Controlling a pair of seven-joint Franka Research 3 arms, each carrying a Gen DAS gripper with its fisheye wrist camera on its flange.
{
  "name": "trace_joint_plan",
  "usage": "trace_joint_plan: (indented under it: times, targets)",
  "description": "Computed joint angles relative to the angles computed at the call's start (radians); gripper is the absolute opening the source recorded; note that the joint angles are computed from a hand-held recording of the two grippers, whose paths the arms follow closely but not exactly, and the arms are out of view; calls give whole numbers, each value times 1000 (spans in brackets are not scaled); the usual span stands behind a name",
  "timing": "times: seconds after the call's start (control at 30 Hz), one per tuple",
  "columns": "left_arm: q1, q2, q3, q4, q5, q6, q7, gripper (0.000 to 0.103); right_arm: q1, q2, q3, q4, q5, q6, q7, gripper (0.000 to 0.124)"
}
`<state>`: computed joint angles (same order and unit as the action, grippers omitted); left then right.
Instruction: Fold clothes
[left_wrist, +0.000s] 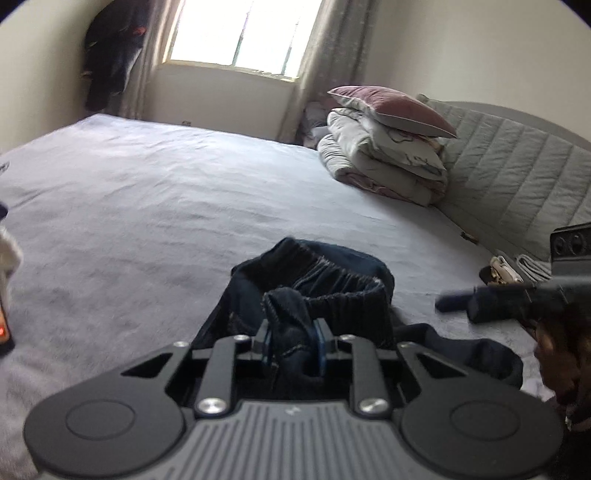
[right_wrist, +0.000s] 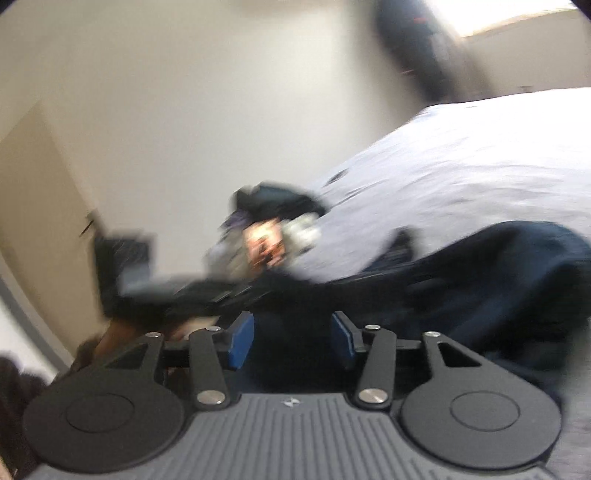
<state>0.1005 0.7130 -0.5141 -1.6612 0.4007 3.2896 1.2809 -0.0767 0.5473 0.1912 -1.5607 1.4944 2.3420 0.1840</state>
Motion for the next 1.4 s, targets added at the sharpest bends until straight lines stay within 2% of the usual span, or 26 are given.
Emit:
trace_joint_plan:
  times: [0.1,0.27,0.33,0.43,0.57,0.63,0.73,0.77,0.83,0.9,0.97,1.0,1.07,1.13,1.23,1.3,1.4]
  targets:
    - [-10,-4,19,-14,-12,8,-20,23,28,55,-20,68,-6,139,120,57]
    - [-41,-4,52,-7,-14,20,-48,23,115,187,-65,220,-200,356,428,57]
    - [-49,-1,61,-3,-11,22,-56,23,142,242,-90,280,-290,375,559,57]
    - [-51,3,65,0,-3,22,-63,24,184,320,-138,374,-444,346,736,57]
    - [-47,13,61,5,4,29,-72,24,237,401,-192,467,-617,320,911,57]
    - [-51,16,66,7,7,35,-79,24,255,431,-199,498,-675,337,952,61]
    - [-64,21,80,10,9,47,-93,24,291,453,-208,503,-757,409,969,66]
    - [-68,23,85,13,11,50,-98,24,307,453,-218,488,-789,447,966,63]
    - [-84,25,103,18,10,60,-110,24,347,457,-251,461,-856,524,973,42]
    - [-111,25,133,24,5,70,-126,24,340,457,-229,441,-875,582,968,28]
    - [-155,19,184,26,-9,92,-144,23,316,452,-184,418,-877,635,957,22]
    - [-191,14,225,29,-20,106,-150,22,307,443,-166,397,-878,666,958,19]
    - [-285,3,330,40,-52,135,-150,21,323,427,-179,357,-897,740,986,15]
    - [-361,4,410,68,-78,149,-132,19,361,417,-225,319,-922,836,1023,14]
    - [-441,27,488,144,-116,151,-95,19,411,420,-311,299,-934,939,1100,13]
    - [-482,58,526,215,-144,147,-74,18,436,419,-366,284,-930,977,1149,13]
    - [-517,110,556,326,-172,133,-47,18,519,421,-515,246,-898,1008,1231,13]
